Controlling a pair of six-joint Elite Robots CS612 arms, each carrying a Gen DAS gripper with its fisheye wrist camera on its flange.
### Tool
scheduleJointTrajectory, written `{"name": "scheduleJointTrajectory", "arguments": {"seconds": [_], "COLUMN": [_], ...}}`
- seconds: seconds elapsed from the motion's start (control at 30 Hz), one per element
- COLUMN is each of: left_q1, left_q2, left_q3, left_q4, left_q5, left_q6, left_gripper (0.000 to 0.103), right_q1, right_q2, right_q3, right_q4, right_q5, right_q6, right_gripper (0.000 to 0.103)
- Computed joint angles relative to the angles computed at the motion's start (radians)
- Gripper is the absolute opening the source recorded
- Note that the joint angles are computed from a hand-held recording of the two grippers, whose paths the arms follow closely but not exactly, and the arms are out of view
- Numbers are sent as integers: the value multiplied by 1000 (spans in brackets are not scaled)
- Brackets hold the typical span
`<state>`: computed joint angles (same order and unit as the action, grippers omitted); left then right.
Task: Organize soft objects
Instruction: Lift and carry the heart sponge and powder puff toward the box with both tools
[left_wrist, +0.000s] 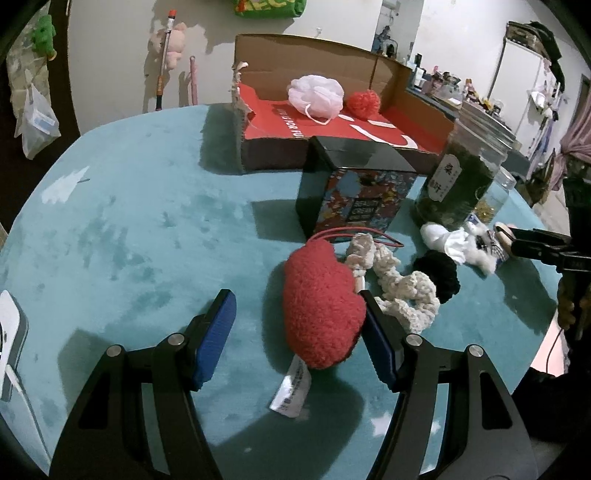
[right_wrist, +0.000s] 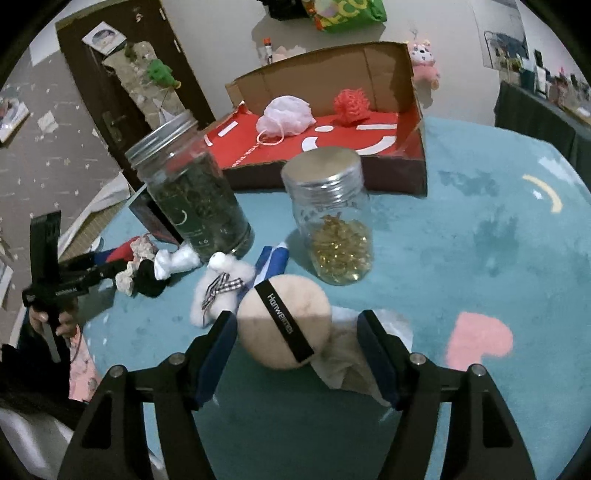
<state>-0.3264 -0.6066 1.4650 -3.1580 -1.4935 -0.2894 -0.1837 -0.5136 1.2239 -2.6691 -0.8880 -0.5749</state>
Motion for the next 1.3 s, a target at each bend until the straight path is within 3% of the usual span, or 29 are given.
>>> {"name": "scheduleJointTrajectory", "arguments": {"seconds": [0.13,0.27,0.4,0.47,0.63,0.9,1.3], "left_q1": [-5,-2,-8,-9,-13,-13,1], "left_q2": [8,14,11,8,-4,-12,-21], "left_q3": [-10,-13,-5,-1,16,20,-3], "left_q4": [5,-13,-28,-35,-70,-76,-1], "left_q5": [-12,-45,-42,-38,-26,-10,49], "left_q6": [16,20,40,43,53,51,30], "left_gripper": [64,41,39,38,38,38,38], "right_q1": [4,9,10,9,7,-2,-15], "right_q2": [3,2,-5,-10,-18,-28,-33], "right_q3": [-2,7,37,49,64,78,75], "right_q4": [-12,-50,-129,-151,-192,-210,-267], "right_q5": [-8,-25,-34,-30,-23,18,-30], "right_q6": [-2,-5,-4,-1,12,43,98], "right_gripper": [64,52,40,29,17,15,15]}}
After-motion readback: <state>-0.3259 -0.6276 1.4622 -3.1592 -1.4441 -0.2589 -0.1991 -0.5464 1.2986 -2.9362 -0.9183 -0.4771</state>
